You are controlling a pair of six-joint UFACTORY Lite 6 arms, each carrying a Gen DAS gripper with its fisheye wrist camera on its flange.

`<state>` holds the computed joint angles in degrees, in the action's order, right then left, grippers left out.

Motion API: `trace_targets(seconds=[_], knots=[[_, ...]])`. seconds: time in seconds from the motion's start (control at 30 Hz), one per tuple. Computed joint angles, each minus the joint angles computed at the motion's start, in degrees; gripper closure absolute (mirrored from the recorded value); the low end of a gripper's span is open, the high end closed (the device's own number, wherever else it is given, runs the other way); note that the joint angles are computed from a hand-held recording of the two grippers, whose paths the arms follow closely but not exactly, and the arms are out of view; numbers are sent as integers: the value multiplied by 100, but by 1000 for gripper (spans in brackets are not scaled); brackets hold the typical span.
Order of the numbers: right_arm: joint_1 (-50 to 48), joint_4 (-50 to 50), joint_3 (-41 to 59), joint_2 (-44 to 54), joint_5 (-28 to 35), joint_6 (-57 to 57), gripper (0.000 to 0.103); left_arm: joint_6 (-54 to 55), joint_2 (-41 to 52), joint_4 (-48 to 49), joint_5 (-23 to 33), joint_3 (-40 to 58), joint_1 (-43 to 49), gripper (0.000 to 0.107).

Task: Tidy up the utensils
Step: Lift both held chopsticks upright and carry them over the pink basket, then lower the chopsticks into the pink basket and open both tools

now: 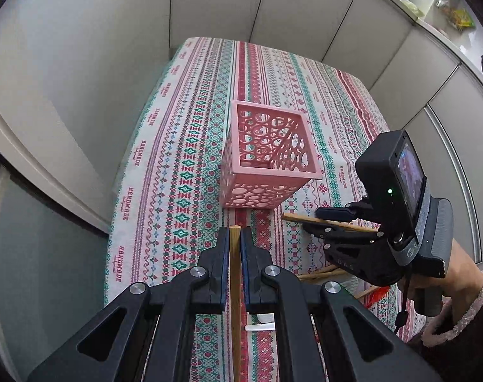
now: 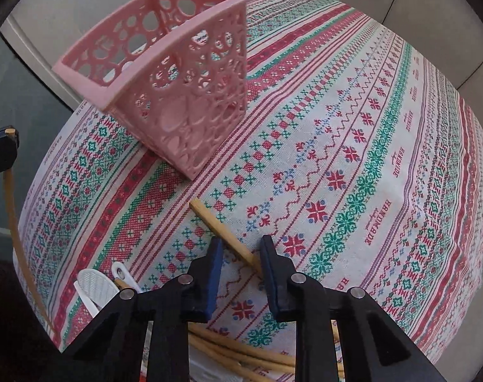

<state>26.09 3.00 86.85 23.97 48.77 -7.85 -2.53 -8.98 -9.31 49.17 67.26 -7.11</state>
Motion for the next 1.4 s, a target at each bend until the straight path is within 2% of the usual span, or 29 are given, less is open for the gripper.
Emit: trace_targets(seconds=[0.13,0.37,0.7,0.87,1.03,1.2,1.3,1.4], knots=[[-447,92,111,52,-54,-231,84,-26,23,3,-39,4,15,100],[-763,-233,20,-183,-320,72,91,-1,20,-148,-118,96,147,100],[-975,-633,-146,-1745,-423,1131,94,-551,-637,459,-352,556,-28,100],[-1040,-459,-123,-2569,-433,1514,95,-881,-814,628,-190,1185,-66,100],[-883,-669,196,-2948,-523,2106,95,-2017,-873,1890,-167,1934,-589,100],[-551,-914,443,-3234,-796,2626,95,-2806,-747,2734,-484,2501,-914,100],[-481,-661,568,-3253,-1011,2610,95,-3237,-591,3158,-830,2695,-1026,100],[-509,-237,496,-3274,-1381,2415,95,-4166,-429,4384,-1100,2705,-1371,100]])
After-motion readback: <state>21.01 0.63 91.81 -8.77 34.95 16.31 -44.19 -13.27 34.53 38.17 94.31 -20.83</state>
